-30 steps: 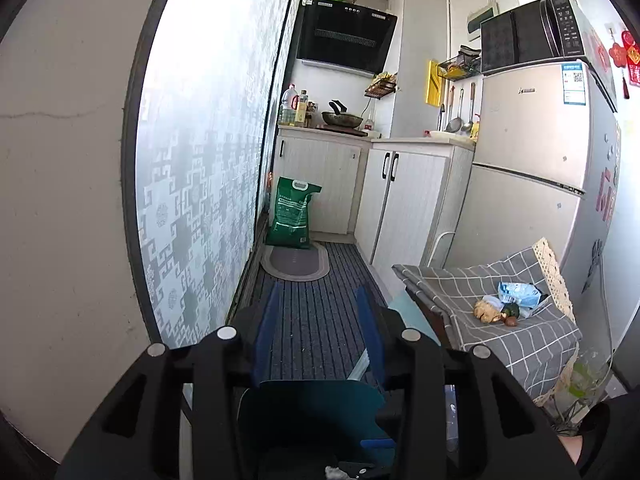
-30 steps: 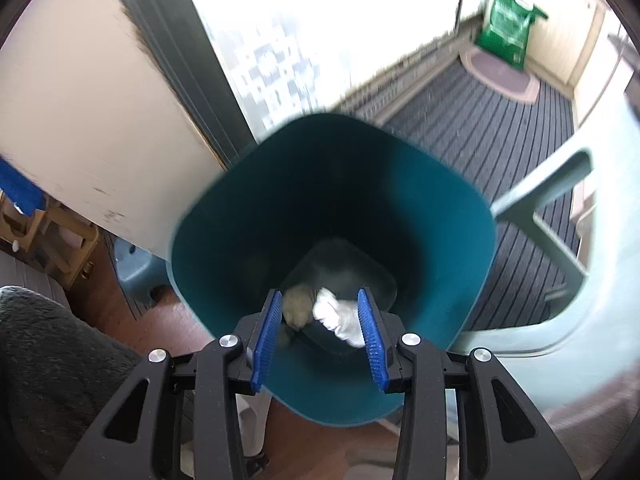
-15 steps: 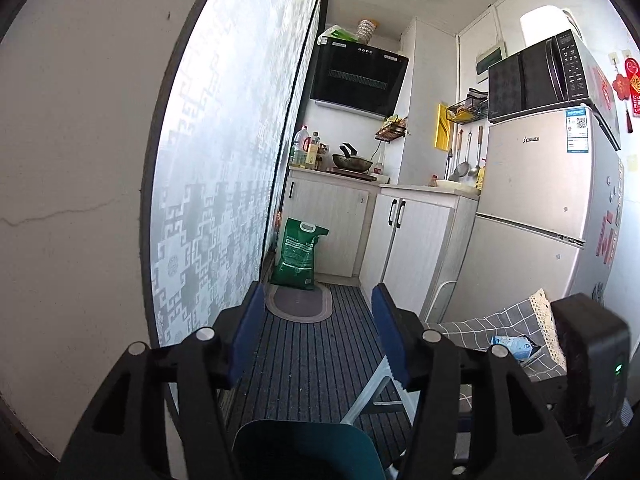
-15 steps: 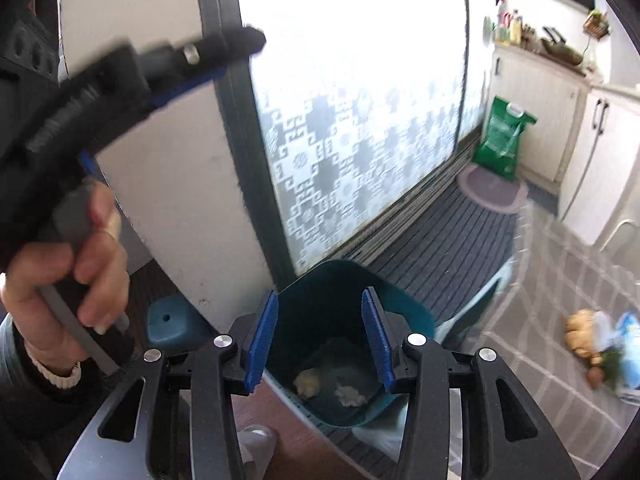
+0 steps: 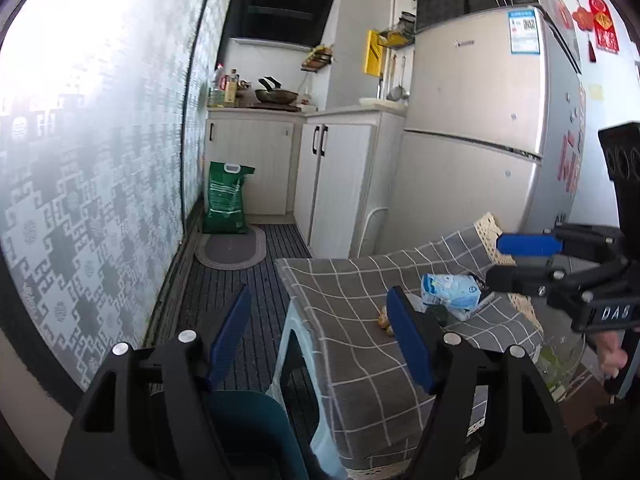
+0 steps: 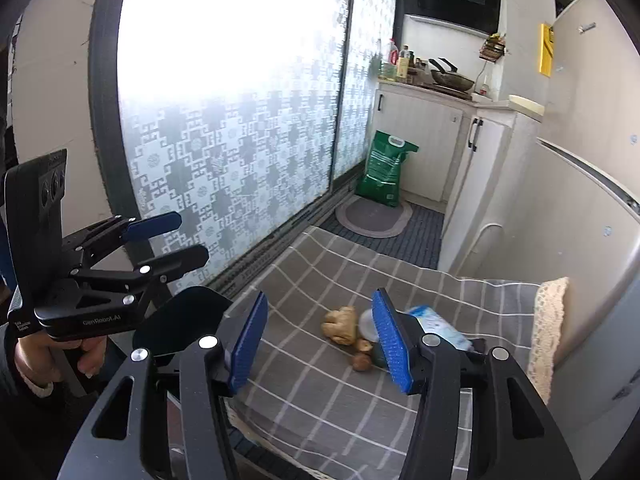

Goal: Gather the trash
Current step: 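Return both tools from the bin to the stool, then grasp the ginger root with the left tool while the right tool grasps the wipes pack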

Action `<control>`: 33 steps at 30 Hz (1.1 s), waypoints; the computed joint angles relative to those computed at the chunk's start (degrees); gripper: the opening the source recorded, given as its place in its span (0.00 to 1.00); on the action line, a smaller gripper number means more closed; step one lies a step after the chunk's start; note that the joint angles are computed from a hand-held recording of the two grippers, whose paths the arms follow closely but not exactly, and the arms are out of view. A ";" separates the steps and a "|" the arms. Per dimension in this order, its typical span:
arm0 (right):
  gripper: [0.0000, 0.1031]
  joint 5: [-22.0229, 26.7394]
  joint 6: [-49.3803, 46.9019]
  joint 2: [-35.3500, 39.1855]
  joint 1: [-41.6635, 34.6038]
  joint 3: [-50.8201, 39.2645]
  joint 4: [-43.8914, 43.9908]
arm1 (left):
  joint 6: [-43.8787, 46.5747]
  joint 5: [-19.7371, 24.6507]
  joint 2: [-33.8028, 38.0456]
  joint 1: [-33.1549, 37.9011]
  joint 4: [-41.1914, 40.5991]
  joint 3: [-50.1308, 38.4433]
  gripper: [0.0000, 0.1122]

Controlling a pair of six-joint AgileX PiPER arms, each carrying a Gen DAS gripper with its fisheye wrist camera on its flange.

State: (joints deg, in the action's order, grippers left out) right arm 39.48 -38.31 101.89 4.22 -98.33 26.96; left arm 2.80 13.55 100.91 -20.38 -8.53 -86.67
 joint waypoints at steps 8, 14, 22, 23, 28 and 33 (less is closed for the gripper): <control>0.56 2.54 -6.69 3.24 -8.84 -2.92 5.89 | -0.10 10.83 13.11 -2.87 1.86 -16.77 0.65; 0.56 5.46 -8.08 6.65 -11.34 -6.24 5.98 | -1.52 23.16 24.19 -4.17 4.29 -33.90 0.62; 0.60 9.91 -7.60 11.40 -12.95 -12.45 5.33 | -0.58 32.06 31.88 -5.02 5.49 -46.50 0.63; 0.61 10.55 -7.53 11.85 -13.06 -13.14 5.23 | -0.20 32.40 32.05 -5.09 5.48 -46.82 0.63; 0.63 11.93 -7.51 13.34 -12.98 -14.26 4.38 | 1.08 34.06 33.17 -4.67 3.34 -48.83 0.61; 0.63 12.58 -6.21 14.35 -12.46 -15.99 3.60 | 6.23 38.37 35.65 -2.73 -6.50 -53.51 0.37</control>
State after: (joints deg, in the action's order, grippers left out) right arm 52.06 -44.52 116.24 -8.24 -114.32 30.56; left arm 9.04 51.92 136.56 -23.11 -15.03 -140.19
